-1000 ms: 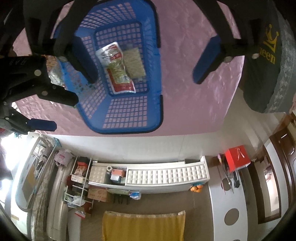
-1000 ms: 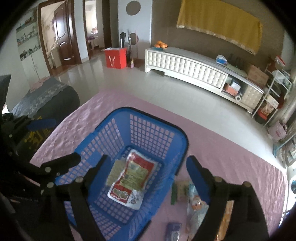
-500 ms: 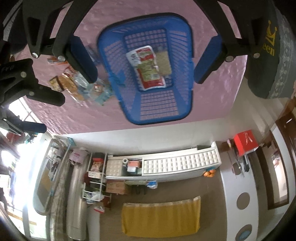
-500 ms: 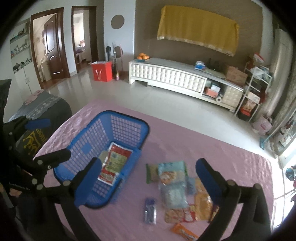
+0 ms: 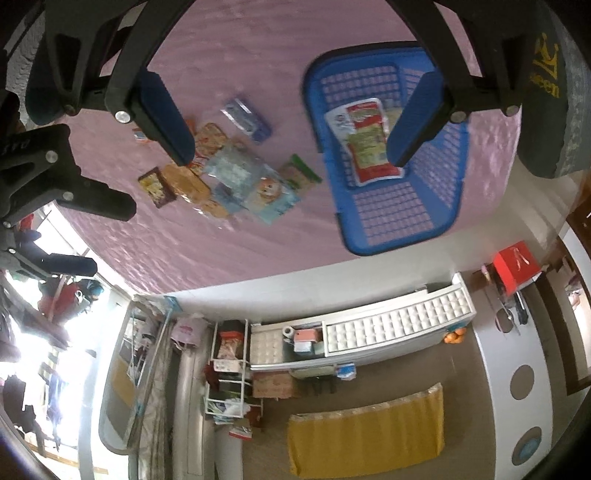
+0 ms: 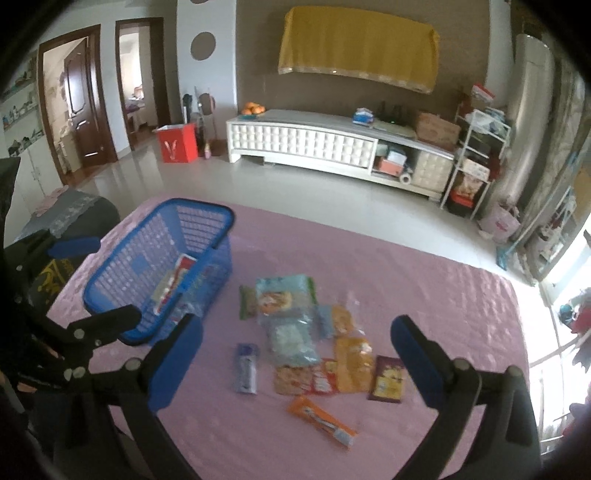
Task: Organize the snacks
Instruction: 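Withdraw the right tool back over the snack pile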
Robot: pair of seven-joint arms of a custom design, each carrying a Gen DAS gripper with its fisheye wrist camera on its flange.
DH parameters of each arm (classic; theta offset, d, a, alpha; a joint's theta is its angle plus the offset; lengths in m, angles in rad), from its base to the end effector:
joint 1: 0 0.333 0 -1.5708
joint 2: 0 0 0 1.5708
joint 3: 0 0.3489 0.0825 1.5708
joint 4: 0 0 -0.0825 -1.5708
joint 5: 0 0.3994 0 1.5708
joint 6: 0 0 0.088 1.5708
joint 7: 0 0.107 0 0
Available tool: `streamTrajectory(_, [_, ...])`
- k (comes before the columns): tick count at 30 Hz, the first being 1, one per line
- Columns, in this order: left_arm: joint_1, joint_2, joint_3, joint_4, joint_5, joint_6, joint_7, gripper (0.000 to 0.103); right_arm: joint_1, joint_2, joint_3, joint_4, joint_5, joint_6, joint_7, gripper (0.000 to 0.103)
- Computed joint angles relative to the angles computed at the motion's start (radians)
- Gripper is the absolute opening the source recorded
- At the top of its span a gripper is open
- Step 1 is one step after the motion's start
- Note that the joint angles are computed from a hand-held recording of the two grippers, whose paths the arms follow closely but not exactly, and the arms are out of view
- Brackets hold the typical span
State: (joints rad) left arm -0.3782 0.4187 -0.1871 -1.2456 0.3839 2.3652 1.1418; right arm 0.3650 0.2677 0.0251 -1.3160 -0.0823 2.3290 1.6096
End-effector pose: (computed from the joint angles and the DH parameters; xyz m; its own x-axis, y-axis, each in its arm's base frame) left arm 0.6602 -0.3714 0.6426 -0.2578 -0.9660 -0.0181 -0.6994 0.1995 -0.6863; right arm 0.6579 0.2656 0.7061 0.3535 -0.9342 0.0493 -0.6743 -0.2909 -0.6787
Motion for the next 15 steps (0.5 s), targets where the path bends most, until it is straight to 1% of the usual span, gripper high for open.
streamTrajectory(3, [-0.023, 0.035, 0.001, 0.043, 0.007, -0.031, -0.010, 0.103, -0.017, -0.023, -0.005, -0.049, 0.012, 0.010, -0.004, 0.103])
streamTrajectory(4, [-0.040, 0.049, 0.010, 0.061, 0.027, -0.047, -0.025, 0.103, -0.026, -0.034, -0.006, -0.070, 0.021, 0.015, -0.012, 0.103])
streamTrajectory(11, [-0.107, 0.108, 0.037, 0.107, 0.100, -0.078, -0.110, 0.103, -0.070, -0.057, 0.000, -0.148, 0.076, 0.037, -0.070, 0.103])
streamTrajectory(15, [-0.112, 0.125, 0.029, 0.104, 0.087, -0.071, -0.139, 0.103, -0.081, -0.048, -0.001, -0.167, 0.093, 0.039, -0.092, 0.103])
